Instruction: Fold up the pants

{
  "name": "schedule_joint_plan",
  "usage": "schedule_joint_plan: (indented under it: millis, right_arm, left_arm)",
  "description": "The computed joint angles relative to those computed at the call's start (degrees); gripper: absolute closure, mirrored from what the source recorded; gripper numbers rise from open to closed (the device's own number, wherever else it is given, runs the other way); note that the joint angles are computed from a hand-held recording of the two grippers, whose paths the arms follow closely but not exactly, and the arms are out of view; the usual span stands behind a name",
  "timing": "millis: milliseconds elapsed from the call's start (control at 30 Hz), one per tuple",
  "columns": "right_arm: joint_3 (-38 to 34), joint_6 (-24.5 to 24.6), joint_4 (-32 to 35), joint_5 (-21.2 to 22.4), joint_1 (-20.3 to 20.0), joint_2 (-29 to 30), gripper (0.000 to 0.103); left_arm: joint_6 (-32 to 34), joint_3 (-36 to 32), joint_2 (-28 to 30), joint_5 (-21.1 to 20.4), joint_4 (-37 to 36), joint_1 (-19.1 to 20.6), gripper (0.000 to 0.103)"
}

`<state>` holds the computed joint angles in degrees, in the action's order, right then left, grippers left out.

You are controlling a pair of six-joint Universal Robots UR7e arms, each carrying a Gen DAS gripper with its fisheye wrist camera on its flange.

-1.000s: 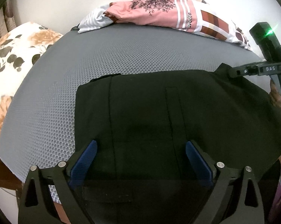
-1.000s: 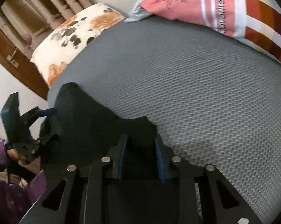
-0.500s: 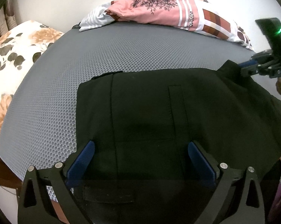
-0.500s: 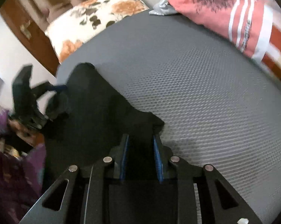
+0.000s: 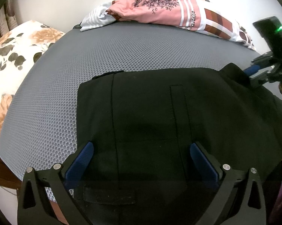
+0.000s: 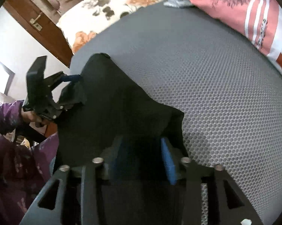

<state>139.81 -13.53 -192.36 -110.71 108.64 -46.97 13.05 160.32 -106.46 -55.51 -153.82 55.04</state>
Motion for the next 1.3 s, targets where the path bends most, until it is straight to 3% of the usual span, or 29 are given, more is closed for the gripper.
schedule_joint_plan:
  millis: [67, 200, 300, 400, 500, 567, 733, 867, 1000, 1067, 1133, 1167, 1233, 1300]
  right_arm:
    - [-1.3, 0.0, -0.2, -1.9, -0.4, 1.5, 0.054]
    - [-0.9, -0.4, -3.3, 8.6, -5.9, 1.3, 0.051]
    - [0.3, -1.5, -11.4, 13.6, -8.1, 3.1, 0.052]
    - [0.6, -1.2, -22.2, 11.0, -8.6, 7.9, 0.07]
    - [2.0, -0.3, -31.4, 13.8, -10.7, 11.7, 0.072]
    - [2.0, -0.5, -32.8, 12.7, -10.1, 12.0, 0.075]
    - [1.8, -0.1, -34.9, 8.6, -9.2, 12.4, 0.092]
    - [-0.8, -0.4, -34.3, 2.9, -6.3, 13.8, 0.095]
    - [-2.3, -0.3, -33.9, 1.5, -5.9, 13.6, 0.096]
    - [-2.7, 0.0, -36.7, 0.4, -5.8, 13.9, 0.096]
    - [-1.9, 0.9, -42.0, 1.9, -7.2, 13.7, 0.096]
    - [-2.4, 0.6, -42.1, 0.2, -7.3, 13.5, 0.096]
    - [-2.7, 3.6, -38.5, 0.8, -9.0, 12.1, 0.095]
    - [-1.7, 4.2, -40.6, 2.1, -10.0, 11.7, 0.095]
  left_arm:
    - [0.1, 0.0, 0.0, 0.0, 0.0, 0.1, 0.001]
    - [0.2, 0.0, 0.0, -0.2, -0.2, 0.2, 0.0]
    - [0.3, -0.1, 0.4, -0.3, -0.9, 0.6, 0.0]
    - [0.0, -0.4, 0.6, -0.5, -0.9, 1.1, 0.0]
    - [0.5, -0.3, 0.5, -0.5, -1.2, 1.2, 0.0]
    - [0.7, -0.2, 0.4, -0.6, -1.5, 1.3, 0.0]
    - [1.4, 0.0, 0.9, -0.6, -2.8, 1.6, 0.0]
    - [1.7, -0.3, 2.7, 0.1, -4.6, 1.7, 0.0]
    - [1.9, -1.5, 5.9, 1.5, -7.8, 2.7, 0.0]
    - [2.4, -2.4, 8.0, 2.0, -10.5, 3.8, 0.0]
    - [1.9, -4.3, 9.5, 0.3, -10.5, 6.5, 0.0]
    - [1.2, -6.0, 10.4, -2.4, -9.7, 9.2, 0.0]
    - [1.7, -6.1, 10.8, -2.3, -11.1, 9.5, 0.0]
    - [1.4, -5.9, 10.8, -2.4, -11.3, 9.5, 0.0]
